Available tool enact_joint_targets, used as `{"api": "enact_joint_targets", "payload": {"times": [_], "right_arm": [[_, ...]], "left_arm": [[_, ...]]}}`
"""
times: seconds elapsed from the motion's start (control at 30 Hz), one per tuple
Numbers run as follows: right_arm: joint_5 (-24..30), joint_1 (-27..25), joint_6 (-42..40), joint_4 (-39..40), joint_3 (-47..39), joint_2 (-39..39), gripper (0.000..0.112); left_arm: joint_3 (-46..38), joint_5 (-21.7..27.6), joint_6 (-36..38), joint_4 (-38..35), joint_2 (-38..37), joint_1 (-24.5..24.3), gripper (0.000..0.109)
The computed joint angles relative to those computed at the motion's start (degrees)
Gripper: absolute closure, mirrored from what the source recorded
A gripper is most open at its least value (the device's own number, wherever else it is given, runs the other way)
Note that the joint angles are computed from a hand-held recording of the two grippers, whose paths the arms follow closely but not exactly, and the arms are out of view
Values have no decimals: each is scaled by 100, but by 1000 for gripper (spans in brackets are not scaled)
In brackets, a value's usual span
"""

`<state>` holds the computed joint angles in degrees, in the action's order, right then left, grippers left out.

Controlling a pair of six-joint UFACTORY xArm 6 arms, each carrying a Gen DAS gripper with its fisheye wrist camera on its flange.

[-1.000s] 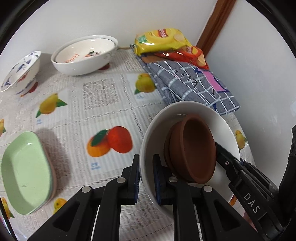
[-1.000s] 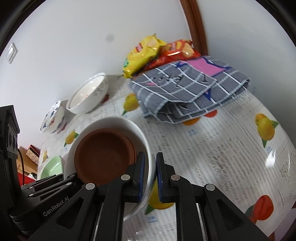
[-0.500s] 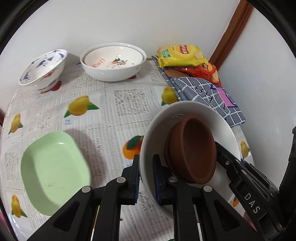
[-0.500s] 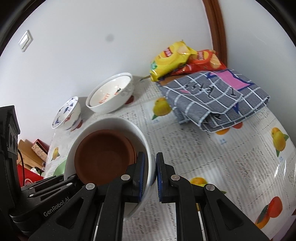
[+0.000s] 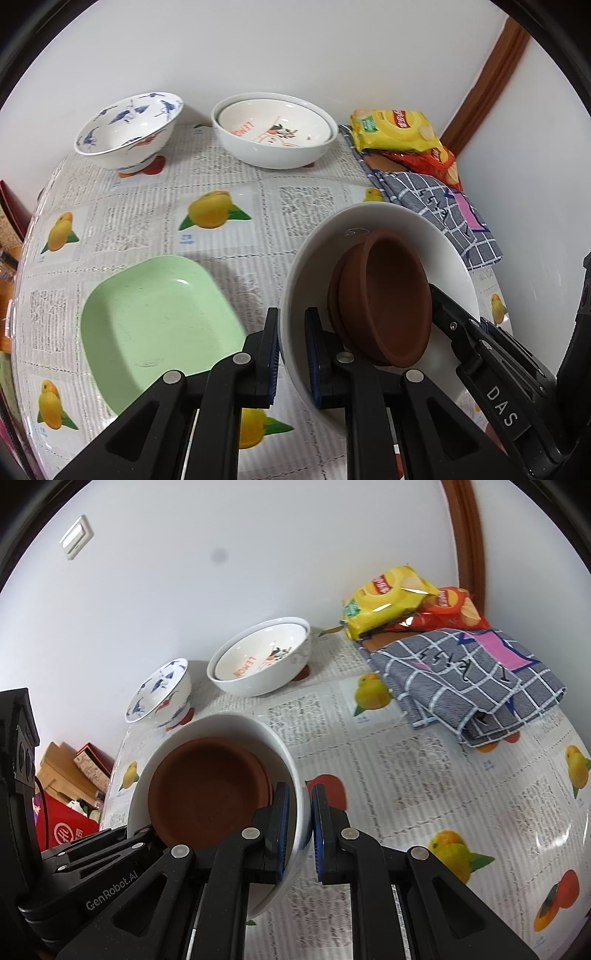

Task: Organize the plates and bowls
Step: 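Lift the white bowl with both grippers and carry it toward the light-green plates, then lower the white bowl onto the light-green plate with both grippers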

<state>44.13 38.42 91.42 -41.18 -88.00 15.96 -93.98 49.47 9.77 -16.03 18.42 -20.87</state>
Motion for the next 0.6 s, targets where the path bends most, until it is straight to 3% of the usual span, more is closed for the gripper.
{"api": "enact_joint_targets", "payload": {"times": [0.6], "right_arm": [[92, 98, -706, 304, -1400, 1017, 100]], "left_arm": [[-58, -24, 97, -116, 28, 472, 96]]}}
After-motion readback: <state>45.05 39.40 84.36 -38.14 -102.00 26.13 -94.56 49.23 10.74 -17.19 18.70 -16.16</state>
